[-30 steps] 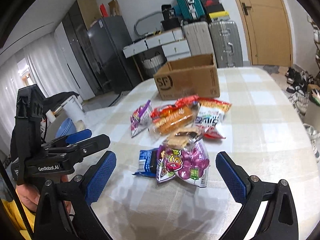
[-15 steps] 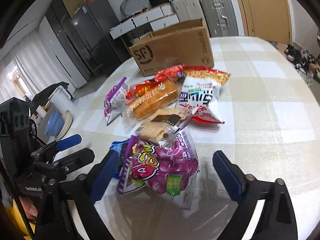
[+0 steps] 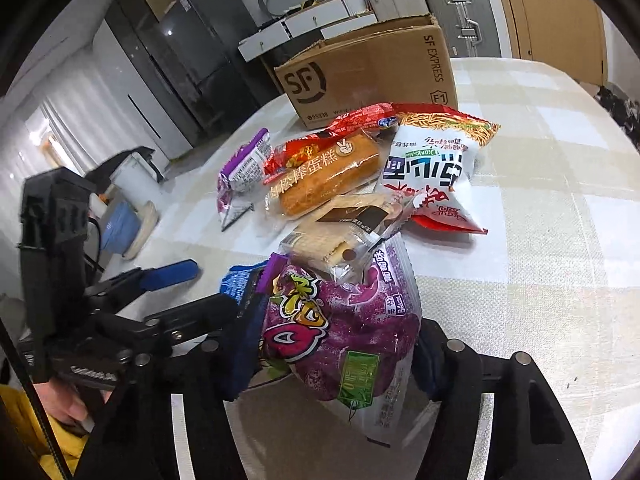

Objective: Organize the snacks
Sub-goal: 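Grasp the purple candy bag with the right gripper while the left grasps the blue biscuit pack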

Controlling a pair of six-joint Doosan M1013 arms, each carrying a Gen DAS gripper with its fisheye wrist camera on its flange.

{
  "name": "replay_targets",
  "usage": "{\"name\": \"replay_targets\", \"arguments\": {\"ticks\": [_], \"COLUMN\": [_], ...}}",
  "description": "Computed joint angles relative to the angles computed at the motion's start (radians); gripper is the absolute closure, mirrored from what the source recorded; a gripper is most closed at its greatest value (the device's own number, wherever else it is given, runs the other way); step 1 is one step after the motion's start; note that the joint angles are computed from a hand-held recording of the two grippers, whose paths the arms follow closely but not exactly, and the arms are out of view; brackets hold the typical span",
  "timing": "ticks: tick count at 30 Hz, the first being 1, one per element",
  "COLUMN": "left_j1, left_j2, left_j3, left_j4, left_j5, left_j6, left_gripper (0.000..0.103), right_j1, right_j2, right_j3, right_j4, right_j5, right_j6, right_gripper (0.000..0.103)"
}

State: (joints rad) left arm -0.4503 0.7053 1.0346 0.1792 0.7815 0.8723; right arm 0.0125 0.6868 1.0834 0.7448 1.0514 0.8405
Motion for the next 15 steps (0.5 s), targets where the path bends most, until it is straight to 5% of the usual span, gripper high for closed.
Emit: {"name": "replay_targets", "arguments": {"ticks": [15], "left_j1": [-0.016], "left_j2": [0.01], "left_j3": [-0.025], "left_j4": [0.039], "left_j5": [0.048], "left_j6": [-0.025], "left_gripper": [0.001], "right_j1": [-0.062], "right_j2": [-0.039], "right_j3": [0.078], "right_j4": [0.196], "right_j5": [-0.026], "right_j6": [-0.074], "right_gripper": [0.044]}}
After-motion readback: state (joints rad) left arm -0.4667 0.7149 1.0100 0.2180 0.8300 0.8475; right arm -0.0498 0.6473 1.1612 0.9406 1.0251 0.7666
